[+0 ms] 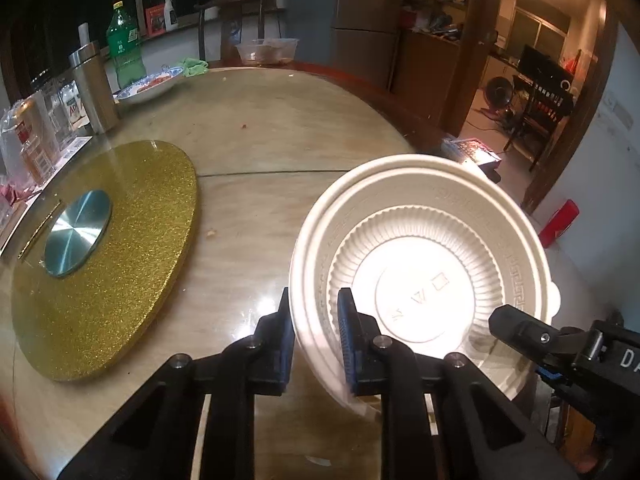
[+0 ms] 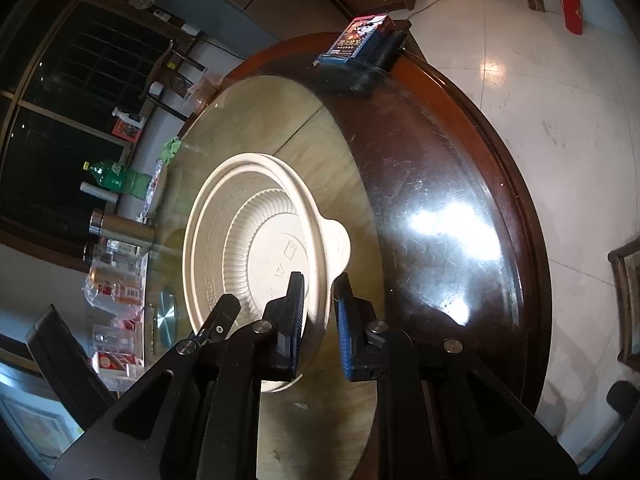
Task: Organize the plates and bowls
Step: 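Grasp the cream bowl rim with the left gripper while the right gripper grasps it too, then lift the cream bowl and carry it past the gold mat to the red plate stack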
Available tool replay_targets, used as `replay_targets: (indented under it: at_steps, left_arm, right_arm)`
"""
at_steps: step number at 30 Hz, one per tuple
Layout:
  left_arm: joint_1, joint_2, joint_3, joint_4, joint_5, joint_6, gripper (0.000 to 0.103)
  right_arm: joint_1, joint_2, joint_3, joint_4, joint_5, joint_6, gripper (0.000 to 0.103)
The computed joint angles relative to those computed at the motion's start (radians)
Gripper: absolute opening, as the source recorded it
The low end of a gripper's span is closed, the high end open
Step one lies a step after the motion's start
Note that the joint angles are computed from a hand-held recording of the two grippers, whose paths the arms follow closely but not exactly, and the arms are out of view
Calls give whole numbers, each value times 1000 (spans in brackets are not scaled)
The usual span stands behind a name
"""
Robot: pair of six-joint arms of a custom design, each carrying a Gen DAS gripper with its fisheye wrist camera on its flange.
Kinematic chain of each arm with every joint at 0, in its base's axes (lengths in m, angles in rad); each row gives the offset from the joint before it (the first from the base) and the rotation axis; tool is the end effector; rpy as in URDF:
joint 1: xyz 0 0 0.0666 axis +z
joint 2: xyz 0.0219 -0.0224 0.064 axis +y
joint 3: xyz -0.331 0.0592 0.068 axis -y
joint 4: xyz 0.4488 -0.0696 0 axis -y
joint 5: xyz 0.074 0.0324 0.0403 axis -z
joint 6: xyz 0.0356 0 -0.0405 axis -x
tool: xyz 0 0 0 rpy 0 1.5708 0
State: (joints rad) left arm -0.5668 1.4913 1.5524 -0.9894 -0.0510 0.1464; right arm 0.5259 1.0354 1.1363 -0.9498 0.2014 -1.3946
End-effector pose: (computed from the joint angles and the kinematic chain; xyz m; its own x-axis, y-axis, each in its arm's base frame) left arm 0.4874 -0.3085 0.4055 -0.7426 0.3000 -0.5987 0.4065 0.9124 -0.0470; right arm 0.3755 0.2093 0.4133 -0.4855 0.8336 -0.2636 0.5729 0.5311 0.6243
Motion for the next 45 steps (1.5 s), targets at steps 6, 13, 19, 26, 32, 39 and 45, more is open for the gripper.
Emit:
replay_targets:
  at_steps: [6, 13, 19, 26, 32, 39, 45]
  left_arm:
    - [3, -3, -5, 8, -4, -7, 17]
    - [9, -14, -9, -1, -12, -8, 17]
    - [26, -39, -27, 1, -18, -7, 17]
    - [61, -80, -62, 9, -18, -7, 17]
    - [97, -118, -101, 18, -23, -8, 17]
    - [162, -161, -139, 22, -26, 2, 17]
    - [246, -203, -168, 25, -27, 23, 17]
  right_arm:
    - [8, 4, 2, -1, 6, 6, 14]
    - [22, 18, 15, 4, 5, 8, 14]
    - [38, 41, 40, 18, 5, 25, 14]
    - [67, 85, 81, 38, 3, 42, 14]
    - [96, 152, 138, 56, -5, 61, 14]
    - [126, 252, 220, 97, -27, 95, 14]
    - [159, 390, 360, 129, -61, 159, 14]
